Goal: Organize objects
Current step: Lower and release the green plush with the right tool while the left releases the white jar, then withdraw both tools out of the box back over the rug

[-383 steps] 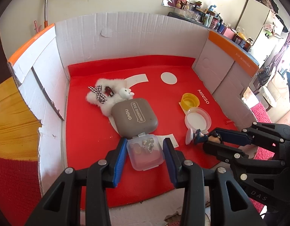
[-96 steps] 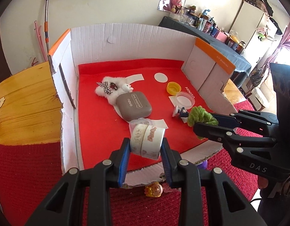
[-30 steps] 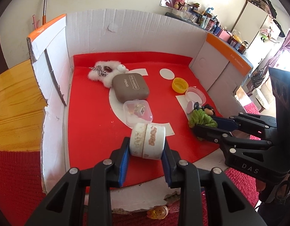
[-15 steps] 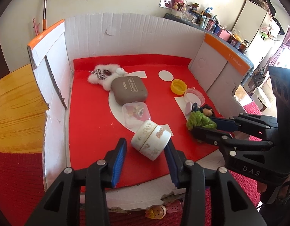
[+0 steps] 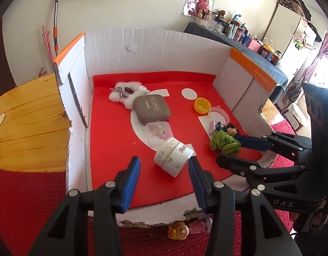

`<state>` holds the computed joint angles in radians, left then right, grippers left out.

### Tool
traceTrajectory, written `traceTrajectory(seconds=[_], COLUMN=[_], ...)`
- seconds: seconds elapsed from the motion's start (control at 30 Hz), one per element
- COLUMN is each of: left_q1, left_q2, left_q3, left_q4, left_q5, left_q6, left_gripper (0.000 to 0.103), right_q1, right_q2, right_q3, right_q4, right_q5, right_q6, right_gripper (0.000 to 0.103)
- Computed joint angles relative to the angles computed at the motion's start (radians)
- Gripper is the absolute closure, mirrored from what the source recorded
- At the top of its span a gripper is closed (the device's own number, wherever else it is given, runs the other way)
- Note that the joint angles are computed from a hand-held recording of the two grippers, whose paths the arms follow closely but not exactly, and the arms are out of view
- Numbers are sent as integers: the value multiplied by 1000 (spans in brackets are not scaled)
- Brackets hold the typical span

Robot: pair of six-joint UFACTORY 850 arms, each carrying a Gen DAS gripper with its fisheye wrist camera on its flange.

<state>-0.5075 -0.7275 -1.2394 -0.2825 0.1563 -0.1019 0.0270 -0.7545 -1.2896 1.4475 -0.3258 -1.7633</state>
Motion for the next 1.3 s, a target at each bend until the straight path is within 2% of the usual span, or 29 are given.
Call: traceTrajectory(seconds=[0.13, 0.3, 0.37, 0.5, 0.83, 1.07, 1.2, 1.3], left_q1=[-5, -12, -16, -20, -43, -55, -65, -71], left_q2=[12, 29, 36, 48, 93, 127, 143, 156], left_q3=[17, 39, 49, 64, 120, 165, 187, 203], left_q4=[-56, -85, -112, -129, -247, -274, -308, -308], left_q5=[17, 34, 43, 58, 114, 149, 170, 181], left_q6=[52, 75, 100, 110, 206, 209, 230, 222], left_gripper=[48, 45, 42, 41, 26, 16, 14, 13], right_q1=[-1, -4, -4, -6, -14, -21, -24, -27], right_q2=[15, 37, 47, 64, 121, 163, 189, 210], right_q3=[19, 47, 60, 84, 154, 209, 241, 267], right_q4=[43, 102, 131, 175, 306, 403, 451, 489], right_q5=[-1, -11, -14, -19, -36, -47, -57, -65], right_q6=[-44, -106, -135, -180, -317, -417, -468, -509], right_gripper=[48, 44, 40, 39, 31, 25, 25, 19])
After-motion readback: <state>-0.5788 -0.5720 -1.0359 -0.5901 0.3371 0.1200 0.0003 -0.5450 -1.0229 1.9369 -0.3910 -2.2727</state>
